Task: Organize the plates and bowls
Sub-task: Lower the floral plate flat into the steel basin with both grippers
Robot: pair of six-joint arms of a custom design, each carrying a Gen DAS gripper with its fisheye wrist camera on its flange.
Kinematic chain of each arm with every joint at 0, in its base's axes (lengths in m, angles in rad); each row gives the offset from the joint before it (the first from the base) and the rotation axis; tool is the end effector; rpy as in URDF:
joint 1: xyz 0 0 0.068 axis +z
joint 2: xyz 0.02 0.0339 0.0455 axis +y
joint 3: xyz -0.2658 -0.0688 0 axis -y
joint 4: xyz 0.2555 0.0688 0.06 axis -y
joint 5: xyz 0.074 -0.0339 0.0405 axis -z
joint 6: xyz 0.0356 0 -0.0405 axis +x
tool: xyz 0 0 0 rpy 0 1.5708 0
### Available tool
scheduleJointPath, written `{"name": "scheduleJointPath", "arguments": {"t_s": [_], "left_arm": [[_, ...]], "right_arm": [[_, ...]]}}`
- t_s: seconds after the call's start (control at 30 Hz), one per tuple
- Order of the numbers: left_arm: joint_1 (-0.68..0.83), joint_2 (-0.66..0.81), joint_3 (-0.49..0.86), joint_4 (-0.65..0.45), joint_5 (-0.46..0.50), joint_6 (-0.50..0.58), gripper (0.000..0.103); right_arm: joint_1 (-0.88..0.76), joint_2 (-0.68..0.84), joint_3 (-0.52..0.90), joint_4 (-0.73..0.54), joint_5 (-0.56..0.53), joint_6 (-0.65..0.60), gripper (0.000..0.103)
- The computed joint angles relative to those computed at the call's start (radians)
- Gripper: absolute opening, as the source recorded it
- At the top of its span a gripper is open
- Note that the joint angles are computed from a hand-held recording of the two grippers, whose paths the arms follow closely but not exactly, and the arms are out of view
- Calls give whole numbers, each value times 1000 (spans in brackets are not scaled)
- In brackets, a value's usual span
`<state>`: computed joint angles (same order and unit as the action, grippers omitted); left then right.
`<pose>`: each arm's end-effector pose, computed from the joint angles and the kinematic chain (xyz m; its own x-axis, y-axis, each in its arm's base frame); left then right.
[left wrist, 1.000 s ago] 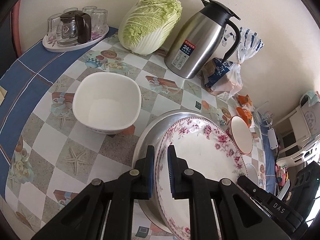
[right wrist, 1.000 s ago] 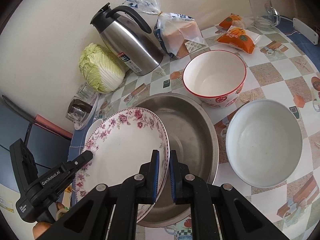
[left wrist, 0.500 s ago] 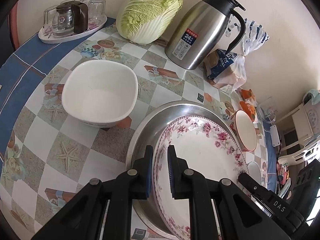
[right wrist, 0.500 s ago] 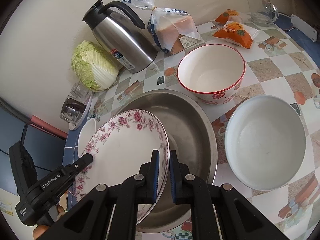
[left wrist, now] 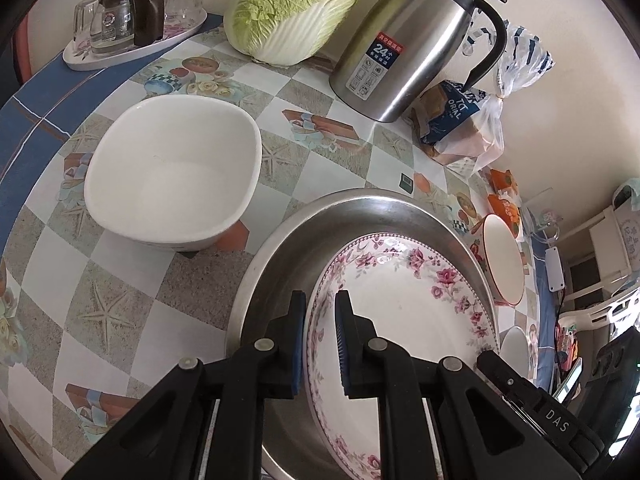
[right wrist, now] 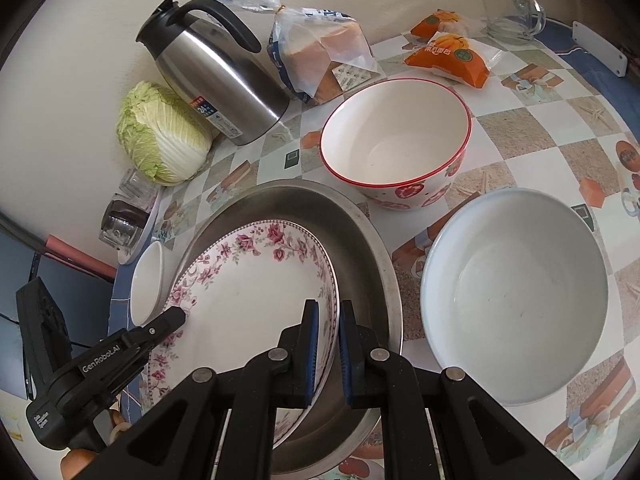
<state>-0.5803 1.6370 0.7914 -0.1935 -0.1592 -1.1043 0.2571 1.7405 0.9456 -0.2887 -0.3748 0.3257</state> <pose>0.2601 -0.1638 0.1332 -0.7477 -0.5643 -0.3501 -0.4306 0.8133 -0.3914 0.3224 0.0982 0.1405 -0.9384 0.0611 -0.3400 -0.1078 0.8833 0.4563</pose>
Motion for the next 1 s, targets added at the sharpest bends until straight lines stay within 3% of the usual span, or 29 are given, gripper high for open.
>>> {"name": "scheduleJointPath", "arguments": {"t_s": [1.0], "left_arm": [[-3, 85, 39, -4, -12, -2, 18]], "right_arm": [[37, 38, 38, -51, 63, -32, 12]]}}
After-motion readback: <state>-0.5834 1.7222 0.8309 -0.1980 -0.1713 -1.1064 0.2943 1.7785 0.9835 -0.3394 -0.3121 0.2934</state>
